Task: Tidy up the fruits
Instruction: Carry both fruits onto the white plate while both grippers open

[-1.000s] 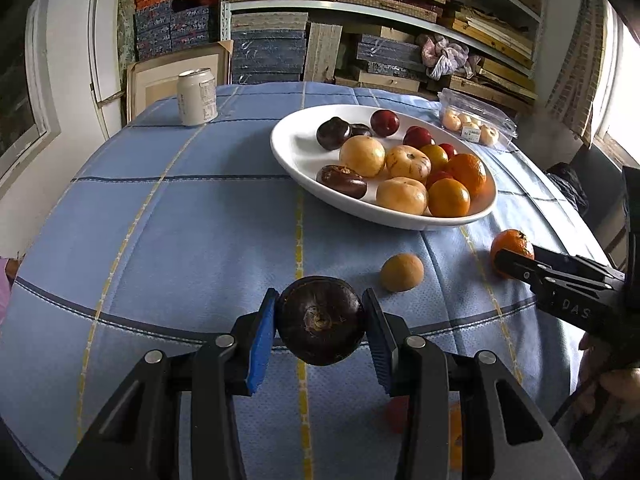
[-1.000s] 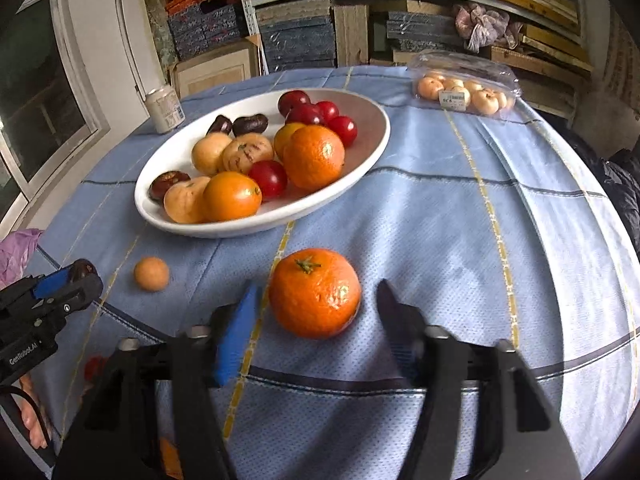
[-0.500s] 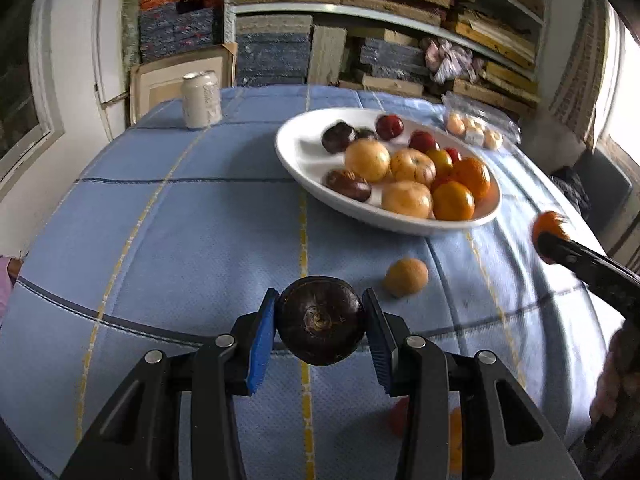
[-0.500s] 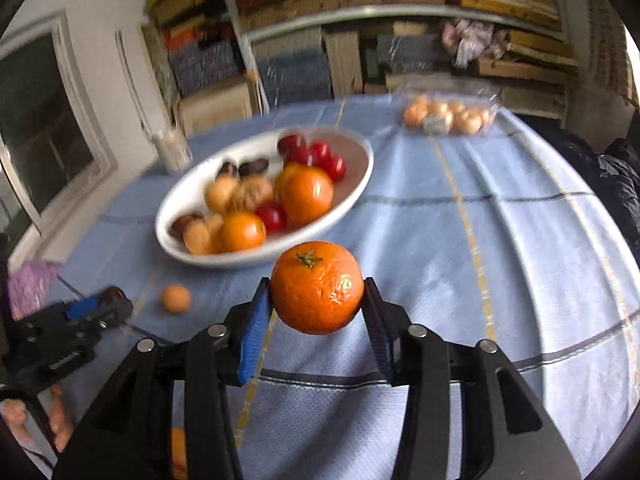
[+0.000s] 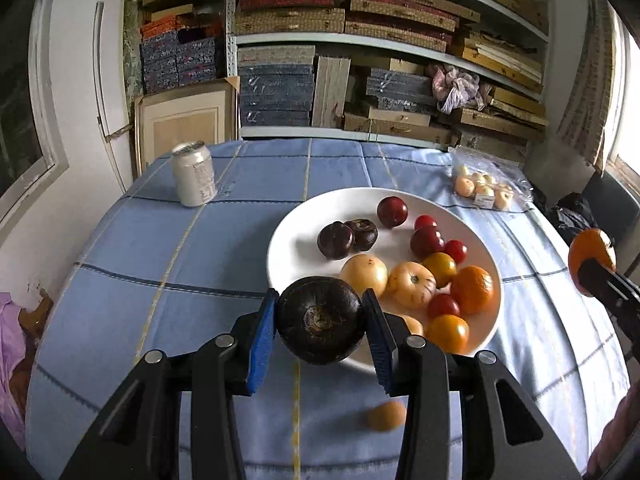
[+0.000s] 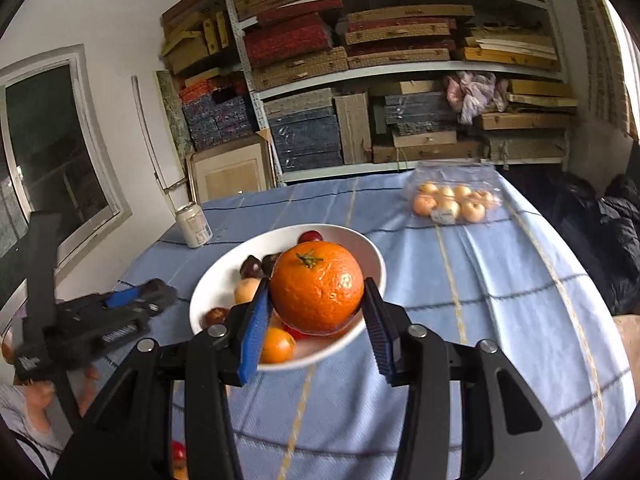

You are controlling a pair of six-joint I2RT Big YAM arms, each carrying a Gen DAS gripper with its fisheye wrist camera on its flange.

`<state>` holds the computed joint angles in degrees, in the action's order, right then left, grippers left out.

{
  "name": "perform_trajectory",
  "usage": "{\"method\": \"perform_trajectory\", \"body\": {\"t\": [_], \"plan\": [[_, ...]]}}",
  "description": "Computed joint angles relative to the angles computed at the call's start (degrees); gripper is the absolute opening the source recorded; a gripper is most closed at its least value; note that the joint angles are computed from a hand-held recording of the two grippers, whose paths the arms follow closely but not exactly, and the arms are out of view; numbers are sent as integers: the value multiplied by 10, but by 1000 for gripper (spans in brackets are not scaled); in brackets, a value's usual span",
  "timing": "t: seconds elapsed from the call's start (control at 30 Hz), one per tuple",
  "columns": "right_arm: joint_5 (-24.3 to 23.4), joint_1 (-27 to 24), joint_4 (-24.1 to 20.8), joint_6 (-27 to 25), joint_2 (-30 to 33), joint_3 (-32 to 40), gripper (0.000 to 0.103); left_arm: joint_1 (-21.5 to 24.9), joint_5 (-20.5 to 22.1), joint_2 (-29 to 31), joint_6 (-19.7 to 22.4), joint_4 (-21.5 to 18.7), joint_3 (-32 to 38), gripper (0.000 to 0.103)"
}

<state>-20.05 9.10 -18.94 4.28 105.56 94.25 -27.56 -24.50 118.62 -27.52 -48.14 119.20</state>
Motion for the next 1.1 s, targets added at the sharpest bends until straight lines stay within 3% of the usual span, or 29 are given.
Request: {"method": "perform_trajectory", "body": {"t": [0.23, 0.4, 0.73, 1.1], "plan": [[15, 28, -34, -24, 62, 78, 44, 20, 35, 62, -19, -16, 75, 42], [37, 40, -49, -50, 98, 112, 44, 26, 11, 99, -11, -32, 118, 43], [71, 52, -41, -81, 117, 120, 44, 31, -2, 109, -14, -19, 119, 43], [73, 55, -39, -88, 114, 113, 44, 28, -10, 115, -2, -19, 125, 43]]}}
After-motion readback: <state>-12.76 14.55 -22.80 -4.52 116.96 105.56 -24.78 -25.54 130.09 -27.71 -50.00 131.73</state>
